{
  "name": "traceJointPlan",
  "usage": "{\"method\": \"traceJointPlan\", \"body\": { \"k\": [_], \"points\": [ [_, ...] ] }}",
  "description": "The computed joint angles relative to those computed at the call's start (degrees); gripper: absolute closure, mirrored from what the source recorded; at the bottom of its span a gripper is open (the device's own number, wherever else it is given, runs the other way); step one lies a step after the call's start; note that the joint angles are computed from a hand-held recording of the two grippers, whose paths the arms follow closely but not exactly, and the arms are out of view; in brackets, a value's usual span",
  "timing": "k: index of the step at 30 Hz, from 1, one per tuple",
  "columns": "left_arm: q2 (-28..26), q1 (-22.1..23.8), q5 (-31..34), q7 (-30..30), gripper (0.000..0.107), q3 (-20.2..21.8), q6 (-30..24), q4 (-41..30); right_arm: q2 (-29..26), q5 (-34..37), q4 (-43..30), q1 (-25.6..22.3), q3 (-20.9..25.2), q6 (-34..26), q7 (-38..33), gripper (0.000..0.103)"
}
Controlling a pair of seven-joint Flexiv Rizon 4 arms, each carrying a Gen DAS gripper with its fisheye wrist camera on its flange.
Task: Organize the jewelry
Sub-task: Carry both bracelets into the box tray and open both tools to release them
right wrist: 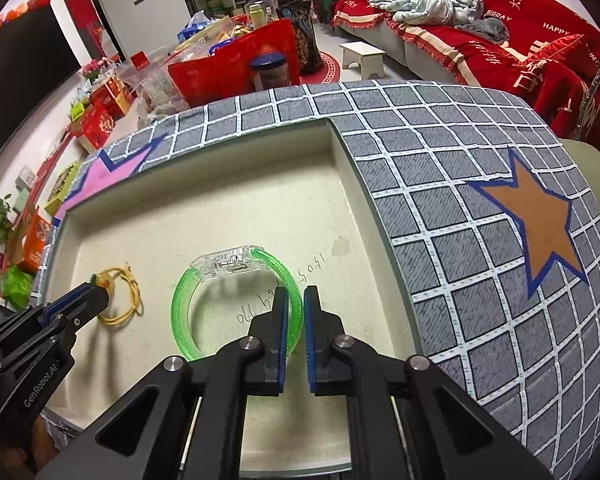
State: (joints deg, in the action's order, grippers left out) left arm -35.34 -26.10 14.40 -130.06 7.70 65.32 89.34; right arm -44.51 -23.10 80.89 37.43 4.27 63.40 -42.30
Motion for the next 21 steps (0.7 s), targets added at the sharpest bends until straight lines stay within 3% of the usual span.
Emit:
{"method": "traceJointPlan", "body": {
  "k": [8, 9, 11, 12, 13, 21],
  "points": [
    [-0.67, -2.61, 5.28, -1.87, 0.077, 1.78, -5.81, -3.27, -0.20, -0.38, -0.46, 0.34, 0.06, -1.31, -0.54, 0.093],
    [-0.65, -2.64, 5.64, -2.08, 0.077, 1.69, -6.19, -3.45, -0.18, 0.00, -0.42, 0.07, 0.39, -1.00, -0.69, 0.089],
    [-0.72, -2.90, 6.58, -2.55, 0.077, 1.71, -7.01, -3.97, 0.07, 0.69, -0.04, -0.29, 0.77, 0.08, -0.67, 0.068],
    [-0.64, -2.93, 7.02, -2.74, 0.077, 1.67, -7.24, -4.00, 0.53, 0.75, 0.74, -0.19, 0.45, 1.21, -0.11, 0.048],
    [-0.69, -3.09, 7.50, -3.07, 0.077, 1.70, -7.57, -4.25, 1.02, 0.66, 1.53, -0.06, 0.02, 2.45, 0.49, 0.044],
    [-0.54, -2.52, 8.36, -3.31, 0.077, 0.38, -8.09, -4.55, 6.64, -0.92, 8.80, 0.87, -2.50, 11.71, 5.10, 0.044]
  ]
}}
